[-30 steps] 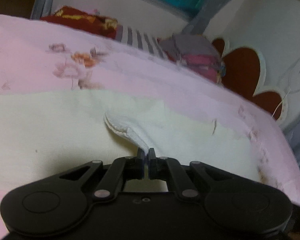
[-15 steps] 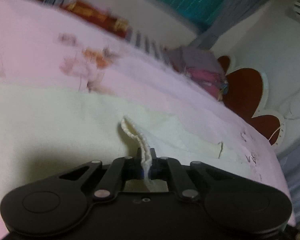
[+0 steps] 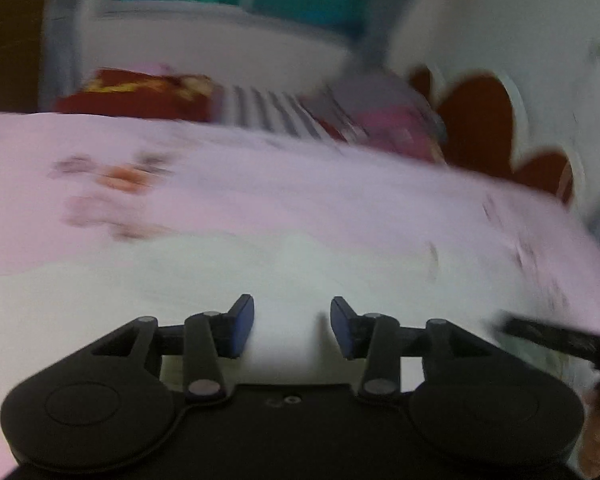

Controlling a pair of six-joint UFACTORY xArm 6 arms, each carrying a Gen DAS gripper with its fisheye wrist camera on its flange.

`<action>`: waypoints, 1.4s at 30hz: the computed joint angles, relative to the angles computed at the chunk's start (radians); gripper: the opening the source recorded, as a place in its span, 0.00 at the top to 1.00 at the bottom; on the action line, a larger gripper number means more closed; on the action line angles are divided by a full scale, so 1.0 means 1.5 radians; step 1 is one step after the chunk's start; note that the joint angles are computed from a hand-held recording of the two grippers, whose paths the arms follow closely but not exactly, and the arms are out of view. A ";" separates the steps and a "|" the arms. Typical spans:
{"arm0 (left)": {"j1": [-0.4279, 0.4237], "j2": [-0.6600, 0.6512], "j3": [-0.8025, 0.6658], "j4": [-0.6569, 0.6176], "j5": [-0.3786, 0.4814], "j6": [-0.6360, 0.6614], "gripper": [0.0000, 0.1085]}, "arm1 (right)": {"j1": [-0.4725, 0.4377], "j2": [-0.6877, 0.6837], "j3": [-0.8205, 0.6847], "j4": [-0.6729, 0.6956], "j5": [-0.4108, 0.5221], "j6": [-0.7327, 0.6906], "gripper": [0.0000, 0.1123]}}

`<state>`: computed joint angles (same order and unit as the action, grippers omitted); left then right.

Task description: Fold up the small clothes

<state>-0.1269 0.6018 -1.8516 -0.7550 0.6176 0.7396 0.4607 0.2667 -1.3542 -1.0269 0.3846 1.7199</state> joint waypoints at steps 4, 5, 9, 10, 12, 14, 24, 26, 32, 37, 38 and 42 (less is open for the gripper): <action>-0.019 0.020 -0.006 0.019 -0.017 -0.024 0.58 | 0.024 0.126 -0.142 0.135 -0.039 -0.218 0.93; -0.017 0.017 0.002 0.017 -0.028 -0.022 0.58 | 0.027 0.143 -0.160 0.164 -0.037 -0.271 0.93; 0.016 0.031 -0.008 0.034 -0.040 -0.046 0.67 | -0.009 0.108 -0.120 0.126 0.000 -0.250 0.93; 0.026 0.035 -0.018 0.018 -0.024 -0.042 0.72 | -0.030 0.086 -0.099 0.106 0.041 -0.199 0.93; 0.032 0.044 -0.035 0.019 -0.008 -0.048 0.74 | -0.065 0.070 -0.085 0.121 0.083 -0.179 0.93; 0.029 0.045 -0.042 0.041 -0.007 -0.068 0.73 | -0.095 0.079 -0.095 0.166 0.068 -0.232 0.93; 0.002 0.023 -0.008 0.083 -0.033 -0.043 0.48 | -0.088 0.053 -0.061 0.158 0.080 -0.260 0.93; 0.005 0.001 0.021 0.042 -0.047 -0.007 0.47 | -0.088 0.034 -0.050 0.188 0.086 -0.282 0.93; 0.007 -0.024 0.050 0.059 -0.038 0.015 0.48 | -0.055 -0.018 0.016 0.193 0.095 -0.306 0.93; 0.003 -0.067 0.107 -0.014 -0.053 0.065 0.46 | -0.010 -0.101 0.094 0.122 0.093 -0.204 0.93; 0.002 -0.062 0.105 0.021 -0.046 0.038 0.46 | -0.001 -0.105 0.104 0.139 0.094 -0.203 0.93; 0.003 -0.077 0.130 0.026 -0.054 0.018 0.47 | 0.020 -0.111 0.118 0.136 0.118 -0.163 0.93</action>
